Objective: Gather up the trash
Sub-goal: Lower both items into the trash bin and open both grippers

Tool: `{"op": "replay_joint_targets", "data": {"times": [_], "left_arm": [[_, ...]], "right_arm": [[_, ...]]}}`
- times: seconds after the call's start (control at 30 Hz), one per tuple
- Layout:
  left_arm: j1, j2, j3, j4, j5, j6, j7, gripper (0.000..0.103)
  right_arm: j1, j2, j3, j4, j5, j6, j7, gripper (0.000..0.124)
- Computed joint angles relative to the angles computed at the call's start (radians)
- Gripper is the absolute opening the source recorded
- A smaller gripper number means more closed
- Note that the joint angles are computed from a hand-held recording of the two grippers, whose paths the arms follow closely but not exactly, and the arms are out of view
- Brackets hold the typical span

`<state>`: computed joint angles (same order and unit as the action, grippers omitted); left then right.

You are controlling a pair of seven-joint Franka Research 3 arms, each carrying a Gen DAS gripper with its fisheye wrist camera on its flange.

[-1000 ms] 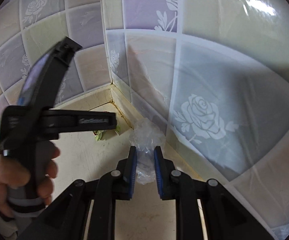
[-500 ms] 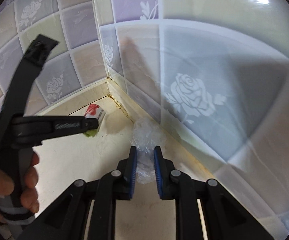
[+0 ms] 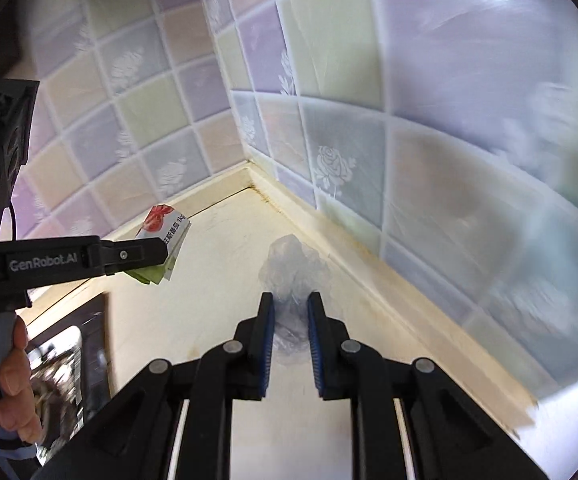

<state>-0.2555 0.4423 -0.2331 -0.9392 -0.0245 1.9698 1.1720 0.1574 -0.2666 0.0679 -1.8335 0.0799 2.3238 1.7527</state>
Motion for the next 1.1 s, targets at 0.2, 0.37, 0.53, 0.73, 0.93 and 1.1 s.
{"op": "replay_joint_targets", "data": {"times": [0.2, 0.37, 0.53, 0.73, 0.93, 1.1], "left_arm": [[-0.019, -0.323, -0.010, -0.336, 0.033, 0.068, -0.105, 0.015], [-0.064, -0.550, -0.047, -0.533, 0.106, 0.059, -0.258, 0.015], [-0.107, -0.726, -0.114, -0.657, 0.164, -0.015, -0.419, 0.015], [-0.164, -0.858, -0.180, -0.770, 0.183, -0.077, -0.556, 0.015], [-0.252, -0.951, -0.202, -0.926, 0.114, -0.105, -0.613, 0.015], [-0.327, -1.001, -0.204, -1.093, 0.033, -0.060, -0.648, 0.015]], "right_arm": [[0.027, -0.205, -0.045, -0.117, 0.117, -0.069, -0.140, 0.016], [0.035, -0.393, -0.084, -0.221, 0.201, -0.139, -0.271, 0.016], [0.022, -0.557, -0.117, -0.296, 0.254, -0.251, -0.360, 0.016], [-0.007, -0.731, -0.147, -0.383, 0.293, -0.442, -0.425, 0.016], [-0.057, -0.890, -0.142, -0.522, 0.304, -0.598, -0.456, 0.016], [-0.109, -1.007, -0.113, -0.660, 0.287, -0.681, -0.460, 0.016]]}}
